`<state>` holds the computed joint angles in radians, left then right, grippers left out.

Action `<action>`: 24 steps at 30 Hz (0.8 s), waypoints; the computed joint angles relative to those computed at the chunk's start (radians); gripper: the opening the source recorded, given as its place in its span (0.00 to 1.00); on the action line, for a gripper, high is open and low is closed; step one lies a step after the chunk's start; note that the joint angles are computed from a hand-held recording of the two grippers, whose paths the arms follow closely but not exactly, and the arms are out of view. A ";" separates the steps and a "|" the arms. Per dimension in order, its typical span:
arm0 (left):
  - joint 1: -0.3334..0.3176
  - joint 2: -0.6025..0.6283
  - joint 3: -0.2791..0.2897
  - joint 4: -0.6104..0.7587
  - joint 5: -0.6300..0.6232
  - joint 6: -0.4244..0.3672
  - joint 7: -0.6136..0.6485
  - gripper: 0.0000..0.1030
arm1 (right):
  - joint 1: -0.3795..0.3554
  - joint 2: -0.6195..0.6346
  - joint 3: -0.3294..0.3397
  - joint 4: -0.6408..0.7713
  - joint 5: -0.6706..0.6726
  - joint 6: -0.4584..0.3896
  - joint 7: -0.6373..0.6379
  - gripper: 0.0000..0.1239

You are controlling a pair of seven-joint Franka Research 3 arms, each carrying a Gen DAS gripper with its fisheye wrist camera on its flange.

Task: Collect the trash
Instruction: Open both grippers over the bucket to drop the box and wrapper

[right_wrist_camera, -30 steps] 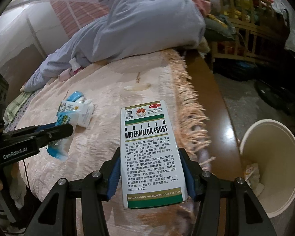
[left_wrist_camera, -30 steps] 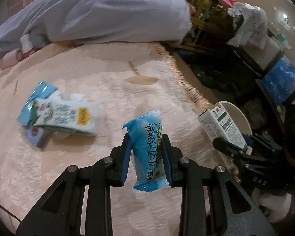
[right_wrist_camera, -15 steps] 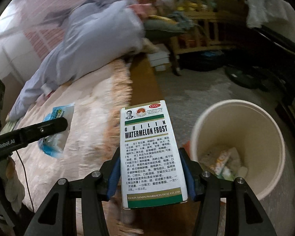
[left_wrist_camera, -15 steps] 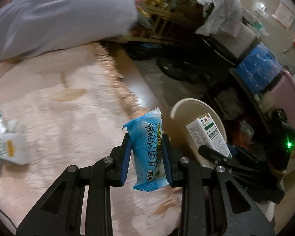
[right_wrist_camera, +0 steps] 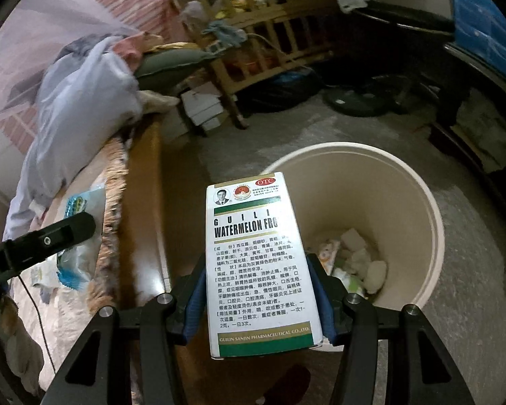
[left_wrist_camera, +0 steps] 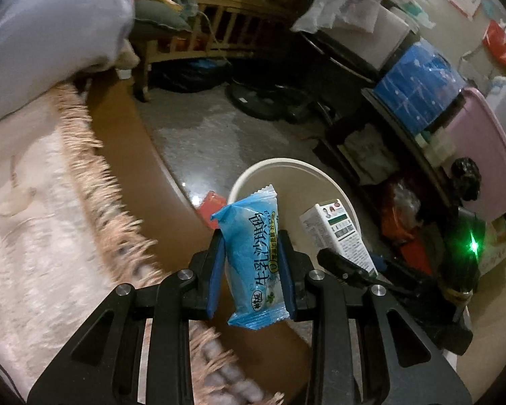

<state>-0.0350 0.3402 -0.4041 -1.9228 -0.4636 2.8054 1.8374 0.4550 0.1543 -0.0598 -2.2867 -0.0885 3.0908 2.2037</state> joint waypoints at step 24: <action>0.046 0.128 -0.087 0.120 -0.032 -0.021 0.023 0.56 | 0.032 0.049 -0.086 0.020 0.044 -0.003 0.068 0.44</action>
